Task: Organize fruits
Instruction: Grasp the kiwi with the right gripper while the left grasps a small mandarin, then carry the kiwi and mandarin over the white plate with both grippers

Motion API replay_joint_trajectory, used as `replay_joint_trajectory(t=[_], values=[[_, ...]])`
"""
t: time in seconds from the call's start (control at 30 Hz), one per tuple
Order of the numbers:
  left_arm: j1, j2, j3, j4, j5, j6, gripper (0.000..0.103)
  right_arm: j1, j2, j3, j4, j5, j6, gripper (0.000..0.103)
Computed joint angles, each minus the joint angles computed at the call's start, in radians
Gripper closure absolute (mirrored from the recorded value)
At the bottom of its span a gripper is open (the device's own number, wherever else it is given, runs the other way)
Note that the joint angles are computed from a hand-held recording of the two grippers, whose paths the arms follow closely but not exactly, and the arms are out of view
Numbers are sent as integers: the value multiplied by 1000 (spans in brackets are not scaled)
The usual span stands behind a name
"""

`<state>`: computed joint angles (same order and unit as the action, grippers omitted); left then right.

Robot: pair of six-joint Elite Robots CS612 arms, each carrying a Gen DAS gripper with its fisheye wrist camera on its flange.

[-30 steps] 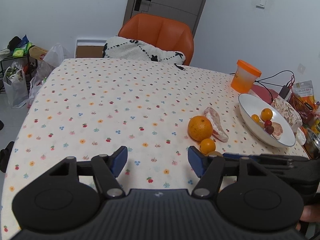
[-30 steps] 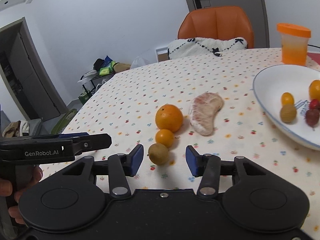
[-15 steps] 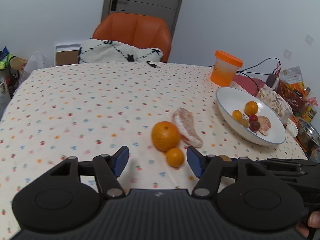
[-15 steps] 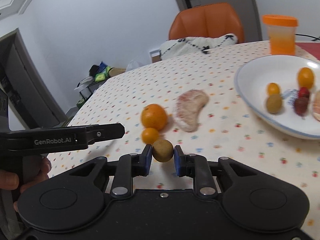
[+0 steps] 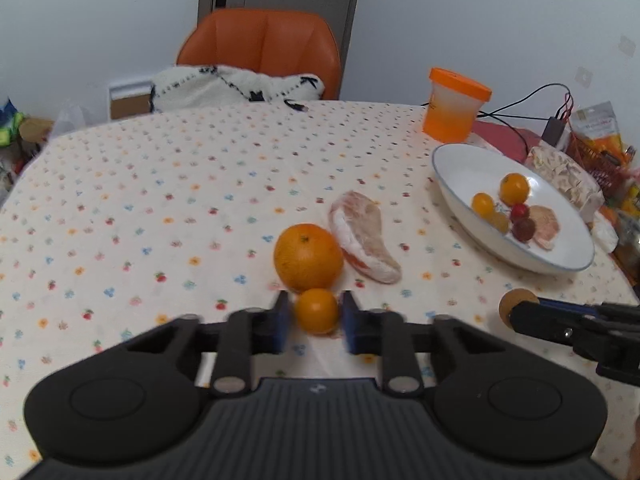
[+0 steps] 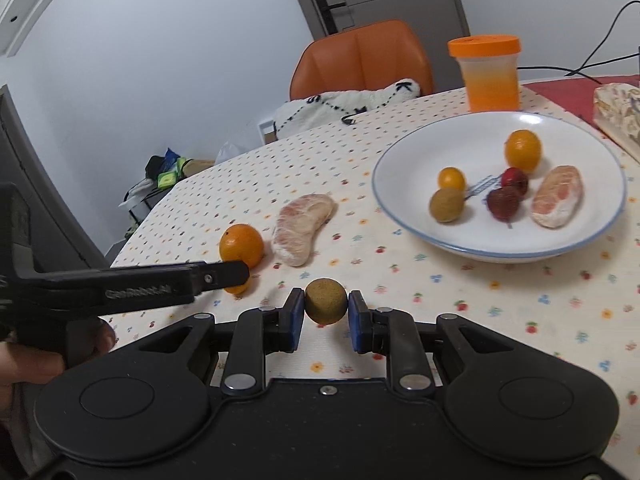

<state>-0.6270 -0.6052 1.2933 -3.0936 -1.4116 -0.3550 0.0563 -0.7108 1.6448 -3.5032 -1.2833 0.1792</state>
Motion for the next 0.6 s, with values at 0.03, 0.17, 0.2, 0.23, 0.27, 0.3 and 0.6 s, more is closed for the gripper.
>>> replay_joint_trajectory(t=[0.03,0.17,0.2,0.23,0.27,0.3,0.6], values=[[1,0,1,-14,-14,-2,81,-2,-1,4,-8,-2,3,81],[-9,-6,4,-44,-10,25,81,-13,-7,17,-31,-2,27,81],[-10,-7,4,-49,-16,27,81,-15,-9,20,-37,-7,30,81],[-12,-8,2,-53,-17,31,81,-17,-11,25,-43,-12,31,81],[-15,-8,2,-58,-17,35,81,-20,-13,29,-50,-14,33,81],[-17,-8,1,-62,-18,40,81,-21,-15,33,-57,-16,37,81],[-31,-6,-19,-87,-34,65,81,-32,-26,55,-106,-42,56,81]])
